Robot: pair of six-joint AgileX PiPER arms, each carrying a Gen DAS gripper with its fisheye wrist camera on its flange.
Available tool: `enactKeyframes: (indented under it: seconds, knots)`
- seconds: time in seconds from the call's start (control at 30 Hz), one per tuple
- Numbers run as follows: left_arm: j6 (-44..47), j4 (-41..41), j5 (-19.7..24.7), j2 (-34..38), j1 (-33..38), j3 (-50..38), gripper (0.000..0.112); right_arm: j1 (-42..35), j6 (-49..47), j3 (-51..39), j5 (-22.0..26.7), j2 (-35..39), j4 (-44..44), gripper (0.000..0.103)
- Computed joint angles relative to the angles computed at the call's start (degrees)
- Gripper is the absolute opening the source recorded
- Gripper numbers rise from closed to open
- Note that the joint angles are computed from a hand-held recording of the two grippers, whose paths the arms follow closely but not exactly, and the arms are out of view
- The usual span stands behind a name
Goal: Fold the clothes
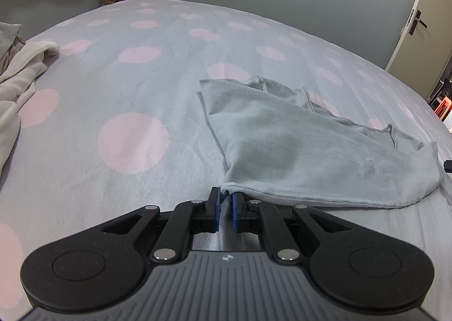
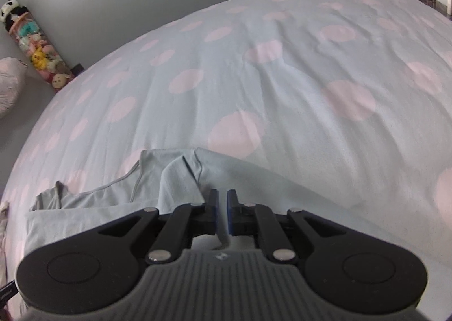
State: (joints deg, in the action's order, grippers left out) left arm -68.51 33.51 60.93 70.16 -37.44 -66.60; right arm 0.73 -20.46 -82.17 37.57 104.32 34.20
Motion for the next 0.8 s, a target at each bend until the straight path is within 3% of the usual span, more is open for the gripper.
enactKeyframes:
  seconds: [0.07,0.17,0.27,0.43,0.47,0.6,0.8]
  knots:
    - [0.0,-0.01,-0.02,-0.08,-0.04,0.05,0.007,-0.72,-6.15,3.39,-0.45,-1.96,3.67,0.012]
    - [0.01,-0.03,-0.07,-0.22,-0.08,0.16,0.007,-0.63,-14.82,8.29,-2.32,-4.38,6.29,0.029]
    - [0.02,0.03,-0.02,-0.28,-0.19,0.22,0.007,-0.38,-20.3,10.88,-4.11,-4.85,9.03,0.029]
    - [-0.15,0.22,-0.29,-0.29,-0.24,0.5,0.008,0.7,-20.7,10.02,-6.0,-1.82,11.9,0.029]
    - [-0.22,0.16,-0.51,-0.37,-0.12,0.61,0.008,0.79,-20.47,9.87,-5.75,-1.43,12.43,0.029]
    - [-0.51,-0.08,-1.38,-0.69,0.34,1.06,0.008,0.58,-19.54,10.27,-5.02,-1.66,15.26,0.008]
    - [-1.38,-0.21,-2.42,-1.52,0.74,1.8,0.007,-1.56,-11.83,11.15,-1.76,-7.97,14.4,0.007]
